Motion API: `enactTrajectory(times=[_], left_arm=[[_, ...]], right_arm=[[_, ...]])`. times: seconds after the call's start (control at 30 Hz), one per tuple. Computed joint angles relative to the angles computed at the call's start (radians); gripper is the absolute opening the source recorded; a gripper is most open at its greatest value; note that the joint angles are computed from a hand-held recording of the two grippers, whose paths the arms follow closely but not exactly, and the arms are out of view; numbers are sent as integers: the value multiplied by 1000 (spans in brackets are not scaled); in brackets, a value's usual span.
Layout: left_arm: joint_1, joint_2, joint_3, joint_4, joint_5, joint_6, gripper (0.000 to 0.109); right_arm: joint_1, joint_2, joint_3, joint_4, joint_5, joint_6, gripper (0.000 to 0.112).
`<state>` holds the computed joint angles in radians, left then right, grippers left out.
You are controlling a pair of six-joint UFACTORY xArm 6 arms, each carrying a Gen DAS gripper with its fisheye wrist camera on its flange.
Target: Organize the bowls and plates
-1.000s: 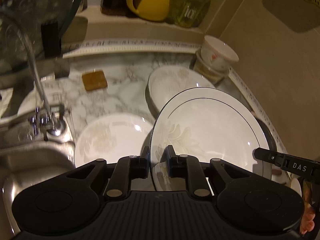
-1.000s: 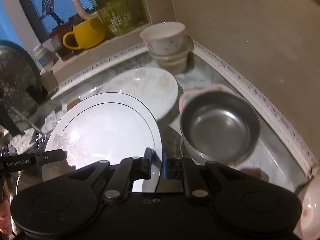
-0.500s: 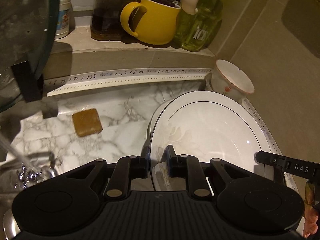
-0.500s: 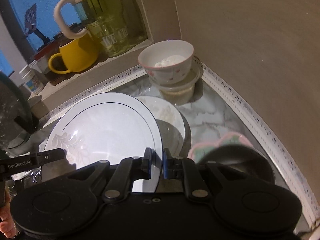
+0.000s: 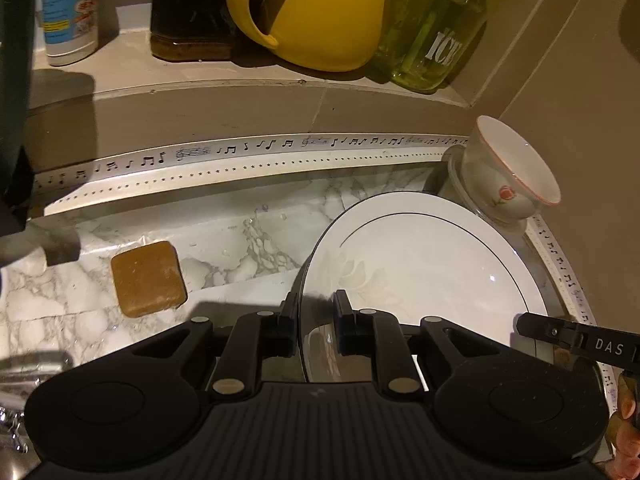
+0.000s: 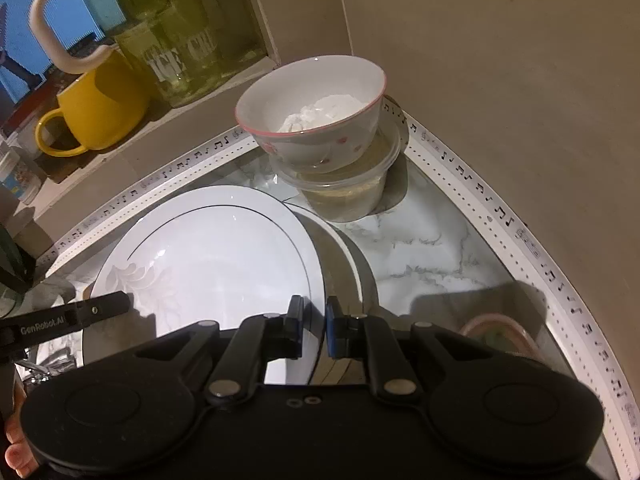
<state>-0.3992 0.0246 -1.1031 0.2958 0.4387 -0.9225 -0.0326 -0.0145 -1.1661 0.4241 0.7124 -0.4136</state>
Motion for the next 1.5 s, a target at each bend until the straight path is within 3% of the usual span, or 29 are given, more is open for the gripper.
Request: enactTrajectory(times=[1.07,1.5], left_arm=[[16,100,-43,-123,-61,140,16],[18,105,-48,-60,-57,114,16]], right_arm=[[-25,100,-90,5,33,13,10],[-36,105,-106,15,34,-11,9]])
